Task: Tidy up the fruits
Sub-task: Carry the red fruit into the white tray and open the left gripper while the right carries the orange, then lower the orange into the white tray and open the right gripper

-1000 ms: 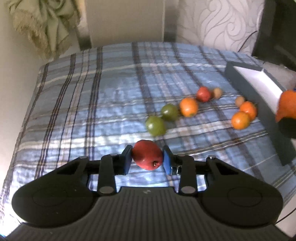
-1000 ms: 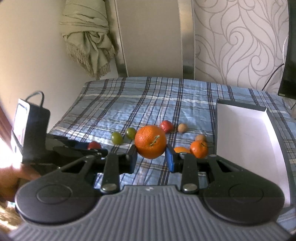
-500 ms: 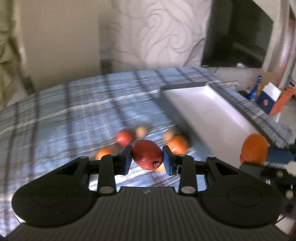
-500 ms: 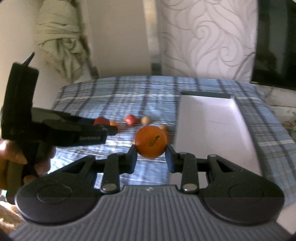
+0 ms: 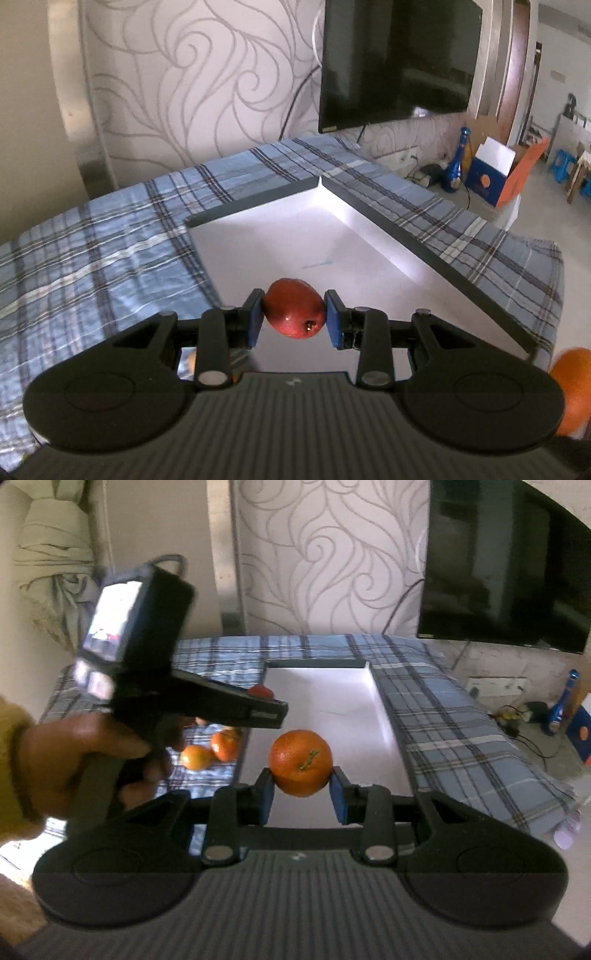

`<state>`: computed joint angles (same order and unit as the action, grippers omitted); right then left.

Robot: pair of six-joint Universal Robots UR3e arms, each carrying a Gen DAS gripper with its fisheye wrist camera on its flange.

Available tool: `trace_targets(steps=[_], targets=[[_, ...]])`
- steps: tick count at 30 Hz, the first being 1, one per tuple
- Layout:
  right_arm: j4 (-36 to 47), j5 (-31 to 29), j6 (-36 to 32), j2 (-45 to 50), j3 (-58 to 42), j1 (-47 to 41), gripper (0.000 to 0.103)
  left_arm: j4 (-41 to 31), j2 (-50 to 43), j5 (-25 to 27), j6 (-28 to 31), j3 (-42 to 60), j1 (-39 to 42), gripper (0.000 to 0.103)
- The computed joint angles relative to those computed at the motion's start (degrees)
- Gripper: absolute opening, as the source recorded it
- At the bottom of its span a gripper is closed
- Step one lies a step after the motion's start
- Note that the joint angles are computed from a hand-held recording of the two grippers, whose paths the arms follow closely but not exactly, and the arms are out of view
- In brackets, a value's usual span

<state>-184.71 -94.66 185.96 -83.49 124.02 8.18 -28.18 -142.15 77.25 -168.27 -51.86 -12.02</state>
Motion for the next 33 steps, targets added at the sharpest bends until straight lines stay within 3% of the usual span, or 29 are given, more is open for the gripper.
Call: trace_targets(steps=[4, 8, 13, 25, 33], targets=[[1.3, -1.4, 0.6, -0.8, 0.4, 0.3, 0.035, -4.5, -6.2, 1.1, 0.7, 9.4, -0.9, 0.04], [2.4, -2.1, 1.3, -0.6, -0.1, 0.7, 0.035, -6.0, -8.3, 2.1, 0.5, 12.2, -1.3, 0.042], [3.4, -2.2, 1.9, -0.2, -0.9, 0.9, 0.035, -1.7, -6.2, 1.8, 0.6, 7.5, -0.8, 0.06], [2.9, -0.1, 3.7, 4.3, -4.3, -1.3, 0.035, 11.6, 16.7, -4.4, 2.0, -27.6, 5.9, 0.063], [3.2, 1.5, 1.8, 14.3, -13.1, -3.1, 0.036, 20.2, 29.4, -5.6, 4.6, -47.4, 10.5, 0.068]])
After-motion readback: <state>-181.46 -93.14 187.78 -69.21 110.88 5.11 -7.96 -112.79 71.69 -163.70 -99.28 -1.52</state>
